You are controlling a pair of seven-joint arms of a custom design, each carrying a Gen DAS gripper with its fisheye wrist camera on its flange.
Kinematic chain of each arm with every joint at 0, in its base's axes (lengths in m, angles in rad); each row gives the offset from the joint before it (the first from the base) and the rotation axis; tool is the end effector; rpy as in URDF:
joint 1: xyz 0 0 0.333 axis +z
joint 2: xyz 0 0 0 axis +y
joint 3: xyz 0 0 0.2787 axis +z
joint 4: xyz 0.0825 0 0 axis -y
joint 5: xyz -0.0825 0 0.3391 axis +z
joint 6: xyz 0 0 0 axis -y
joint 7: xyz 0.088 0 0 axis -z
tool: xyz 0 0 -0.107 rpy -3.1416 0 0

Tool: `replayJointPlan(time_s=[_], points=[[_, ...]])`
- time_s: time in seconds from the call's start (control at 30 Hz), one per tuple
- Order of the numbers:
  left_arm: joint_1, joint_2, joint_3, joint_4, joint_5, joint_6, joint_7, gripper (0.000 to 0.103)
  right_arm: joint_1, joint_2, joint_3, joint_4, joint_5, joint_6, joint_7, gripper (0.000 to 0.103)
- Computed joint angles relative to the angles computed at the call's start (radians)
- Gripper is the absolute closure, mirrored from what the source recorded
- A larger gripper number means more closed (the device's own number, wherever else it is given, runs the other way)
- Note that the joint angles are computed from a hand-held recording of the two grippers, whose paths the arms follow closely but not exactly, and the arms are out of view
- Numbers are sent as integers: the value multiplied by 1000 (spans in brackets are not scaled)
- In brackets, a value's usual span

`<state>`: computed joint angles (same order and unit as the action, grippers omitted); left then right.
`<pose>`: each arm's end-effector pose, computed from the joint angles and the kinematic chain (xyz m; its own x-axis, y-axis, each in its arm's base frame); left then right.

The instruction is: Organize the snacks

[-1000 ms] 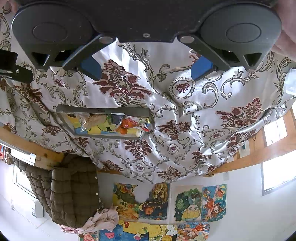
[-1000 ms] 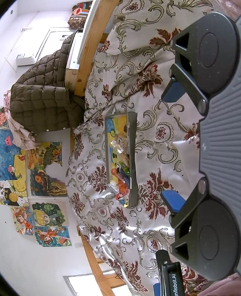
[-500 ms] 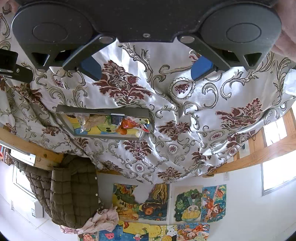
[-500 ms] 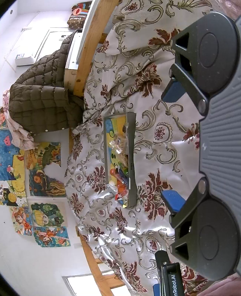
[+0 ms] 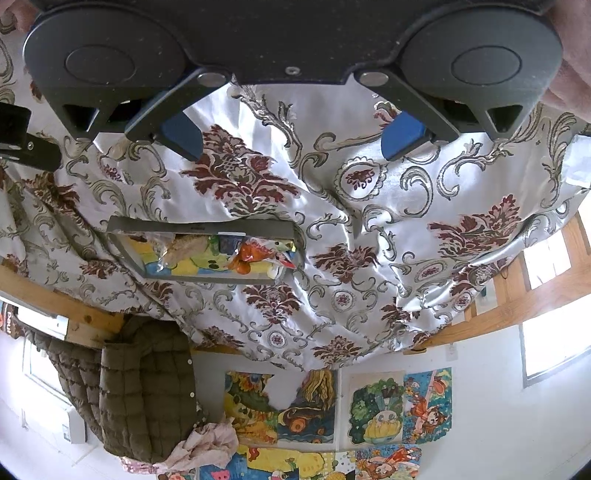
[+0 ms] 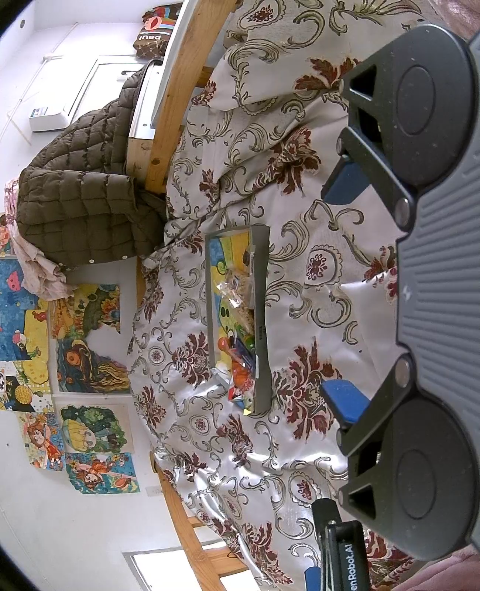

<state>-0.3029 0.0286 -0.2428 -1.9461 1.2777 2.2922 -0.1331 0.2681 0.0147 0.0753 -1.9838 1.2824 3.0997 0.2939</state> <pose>0.4884 -0.2703 0.4925 0.3859 -0.9225 0.0030 -0.4266 -0.1813 -0.8861 0.5353 0.1062 0.5205 0.3685 -0.9293 -0.0230 -0.4030 -0.1374 -0.9048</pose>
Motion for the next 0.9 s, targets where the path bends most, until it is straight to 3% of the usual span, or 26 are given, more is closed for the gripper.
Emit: replayJointPlan(time_s=[0.47,0.9], points=[[-15,28,0,54,-109,-75,148,1,-5,-5,-2,-14,39,-4,-45,0],[-22,33,7,61,-116,-74,159,1,-4,0,-3,-13,14,-4,-23,0]])
